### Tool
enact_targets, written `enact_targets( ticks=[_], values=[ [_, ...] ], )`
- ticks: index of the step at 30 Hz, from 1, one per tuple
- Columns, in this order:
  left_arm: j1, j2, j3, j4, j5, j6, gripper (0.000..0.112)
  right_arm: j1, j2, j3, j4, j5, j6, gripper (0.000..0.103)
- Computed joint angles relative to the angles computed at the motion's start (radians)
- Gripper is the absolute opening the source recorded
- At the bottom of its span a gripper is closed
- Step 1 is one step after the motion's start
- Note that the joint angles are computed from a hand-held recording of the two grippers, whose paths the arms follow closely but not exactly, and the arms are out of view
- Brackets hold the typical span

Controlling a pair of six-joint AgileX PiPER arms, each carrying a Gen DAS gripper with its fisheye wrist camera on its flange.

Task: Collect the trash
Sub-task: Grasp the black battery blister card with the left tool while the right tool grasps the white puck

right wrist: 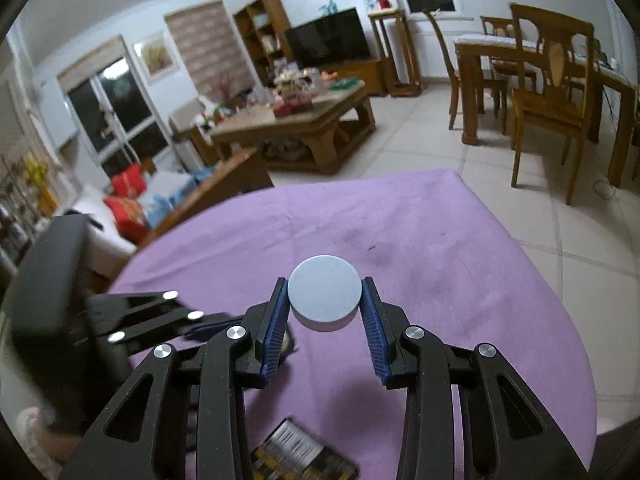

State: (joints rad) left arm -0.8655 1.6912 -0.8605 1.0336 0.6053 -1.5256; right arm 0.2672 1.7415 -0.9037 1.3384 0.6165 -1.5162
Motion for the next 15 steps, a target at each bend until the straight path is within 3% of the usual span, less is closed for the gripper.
enact_targets(
  ticks=[2,4,5,8,13,15],
  values=[
    [-0.019,0.005,-0.001,0.012,0.048,-0.015,0.026,-0.042,-0.044,0.03,-0.003,0.044,-0.007,0.036],
    [-0.037,0.003,0.001,0.035,0.095,-0.039,0.006,-0.09,-0.103,0.07,-0.018,0.083,-0.02,0.036],
    [-0.048,-0.017,0.023,0.054,0.096,-0.08,0.005,-0.125,-0.138,0.093,-0.034,0.113,-0.026,0.036],
    [-0.048,-0.073,0.07,0.076,0.059,-0.143,0.005,-0.251,-0.223,0.152,-0.075,0.215,-0.06,0.036],
    [-0.1,-0.11,0.082,0.09,0.119,-0.203,0.007,-0.48,-0.291,0.19,-0.159,0.39,-0.097,0.036],
    [-0.059,-0.102,0.071,0.054,0.077,-0.181,0.008,-0.564,-0.296,0.193,-0.193,0.456,-0.112,0.036]
  ],
)
